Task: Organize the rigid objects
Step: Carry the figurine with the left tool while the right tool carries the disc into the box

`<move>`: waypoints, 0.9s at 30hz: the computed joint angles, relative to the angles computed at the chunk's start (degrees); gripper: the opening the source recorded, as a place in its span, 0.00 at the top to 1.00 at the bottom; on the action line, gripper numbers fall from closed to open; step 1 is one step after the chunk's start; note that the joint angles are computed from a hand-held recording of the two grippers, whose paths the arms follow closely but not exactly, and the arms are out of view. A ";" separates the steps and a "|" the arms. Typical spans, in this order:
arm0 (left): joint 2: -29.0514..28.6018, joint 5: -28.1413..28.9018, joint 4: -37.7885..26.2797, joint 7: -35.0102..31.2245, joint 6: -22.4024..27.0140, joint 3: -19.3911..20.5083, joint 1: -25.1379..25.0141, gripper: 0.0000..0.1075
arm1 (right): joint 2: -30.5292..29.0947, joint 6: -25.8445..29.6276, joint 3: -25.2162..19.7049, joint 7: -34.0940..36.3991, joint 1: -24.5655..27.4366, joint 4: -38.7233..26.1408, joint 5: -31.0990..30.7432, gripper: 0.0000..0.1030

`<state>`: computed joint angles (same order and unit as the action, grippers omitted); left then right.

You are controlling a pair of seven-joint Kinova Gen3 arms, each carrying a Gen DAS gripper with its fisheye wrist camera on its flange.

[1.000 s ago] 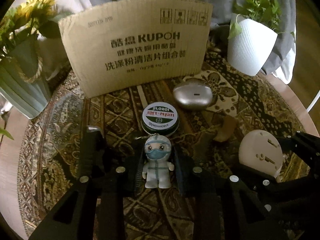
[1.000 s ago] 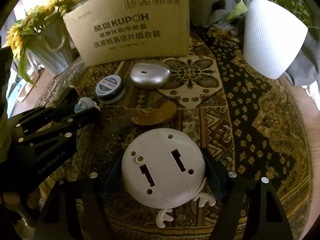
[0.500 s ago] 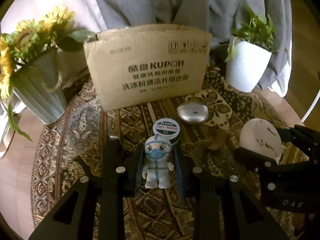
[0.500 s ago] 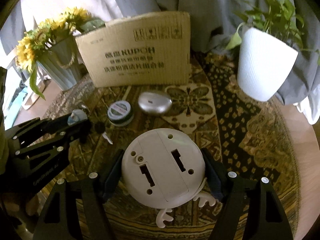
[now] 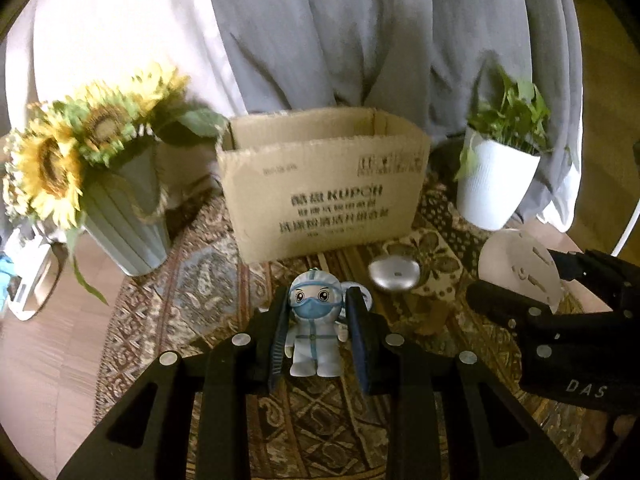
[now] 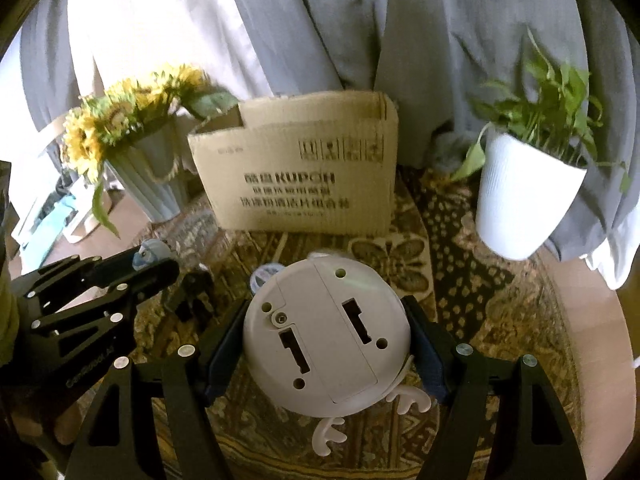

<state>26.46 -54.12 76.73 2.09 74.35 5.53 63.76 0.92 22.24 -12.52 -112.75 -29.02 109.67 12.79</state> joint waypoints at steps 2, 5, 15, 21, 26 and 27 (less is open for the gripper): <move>-0.12 -0.63 -0.37 0.24 1.12 -0.24 0.55 0.73 | -0.37 -0.52 -0.06 -1.17 -0.17 -0.07 1.36 0.27; -0.47 -1.92 -0.77 0.63 2.54 -0.36 1.17 0.73 | -0.95 -1.20 -0.35 -2.97 -0.26 -0.29 3.25 0.27; -2.46 -5.82 -1.09 1.90 3.67 0.23 0.72 0.73 | -1.40 -4.03 -0.36 0.75 0.79 -2.38 -1.98 0.27; -3.38 -7.90 -1.59 0.56 3.88 0.26 -0.47 0.73 | -0.75 -5.01 -0.55 -2.33 0.64 -4.70 1.66 0.27; -3.80 -9.18 -2.43 -0.87 3.49 0.21 -1.90 0.73 | 0.41 -5.44 -0.07 -1.30 0.21 -7.27 1.78 0.27; -3.86 -9.45 -2.60 -1.24 3.31 0.15 -2.17 0.73 | 0.55 -5.56 0.08 -0.74 0.19 -7.56 1.26 0.27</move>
<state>22.59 -63.56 74.14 0.85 77.66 5.68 61.59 1.46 16.68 -12.44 -113.49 -28.83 102.11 14.05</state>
